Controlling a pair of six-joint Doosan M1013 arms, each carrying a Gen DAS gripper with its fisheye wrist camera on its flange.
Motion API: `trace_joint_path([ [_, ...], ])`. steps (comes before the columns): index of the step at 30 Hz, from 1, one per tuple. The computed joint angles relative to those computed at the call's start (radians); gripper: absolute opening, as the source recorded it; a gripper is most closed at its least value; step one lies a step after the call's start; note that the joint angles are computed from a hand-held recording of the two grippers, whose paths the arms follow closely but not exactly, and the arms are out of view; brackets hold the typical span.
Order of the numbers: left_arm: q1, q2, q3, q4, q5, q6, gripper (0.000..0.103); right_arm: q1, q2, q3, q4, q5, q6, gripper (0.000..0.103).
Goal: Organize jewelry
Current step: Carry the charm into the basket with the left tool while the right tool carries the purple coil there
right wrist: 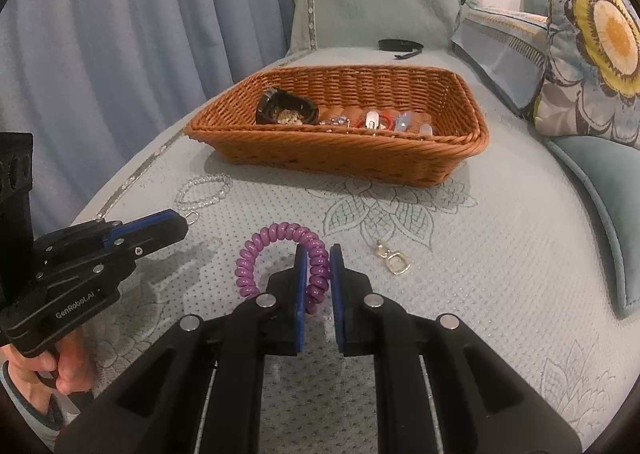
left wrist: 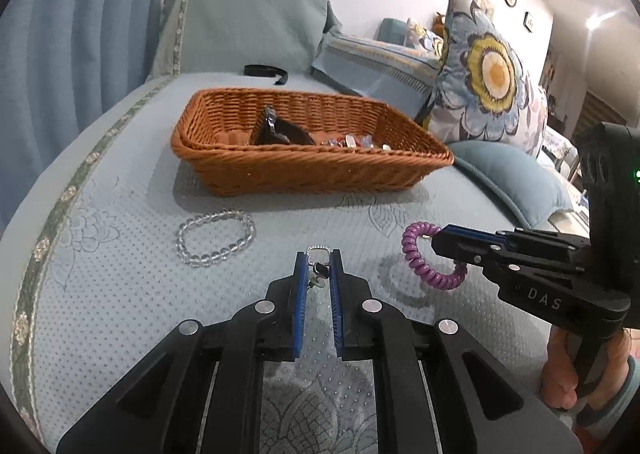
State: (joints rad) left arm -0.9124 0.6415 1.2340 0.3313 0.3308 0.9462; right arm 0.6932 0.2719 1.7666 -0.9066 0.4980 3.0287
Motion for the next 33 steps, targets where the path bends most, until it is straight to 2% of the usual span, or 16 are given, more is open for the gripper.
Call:
trace_joint_path([
  [5,0.001,-0.010,0.012,0.059,-0.045,-0.085,0.009,0.007,-0.014,0.009,-0.113,0.015,0.098,0.009],
  [10,0.009,-0.008,-0.017,0.015,-0.075,-0.050,0.009,-0.016,-0.026,-0.018,-0.141,0.038,0.121,0.009],
  [13,0.014,0.014,-0.080,0.005,-0.063,-0.016,0.009,-0.041,-0.019,-0.056,-0.137,0.058,0.087,0.009],
  [15,0.020,0.038,-0.134,-0.012,-0.043,0.002,0.009,-0.065,-0.007,-0.087,-0.099,0.063,0.042,0.009],
  [18,0.031,0.085,-0.229,-0.109,-0.026,0.099,0.009,-0.115,0.023,-0.143,0.010,0.068,-0.046,0.009],
  [23,0.041,0.193,-0.426,-0.216,0.094,0.222,0.009,-0.174,0.075,-0.207,0.206,0.071,-0.202,0.009],
  [26,0.044,0.250,-0.524,-0.229,0.174,0.230,0.009,-0.199,0.109,-0.246,0.370,0.098,-0.351,0.009],
  [28,0.048,0.274,-0.563,-0.271,0.208,0.255,0.009,-0.205,0.121,-0.261,0.415,0.133,-0.384,0.009],
  [33,0.053,0.296,-0.593,-0.298,0.242,0.269,0.009,-0.210,0.127,-0.260,0.450,0.134,-0.414,0.009],
])
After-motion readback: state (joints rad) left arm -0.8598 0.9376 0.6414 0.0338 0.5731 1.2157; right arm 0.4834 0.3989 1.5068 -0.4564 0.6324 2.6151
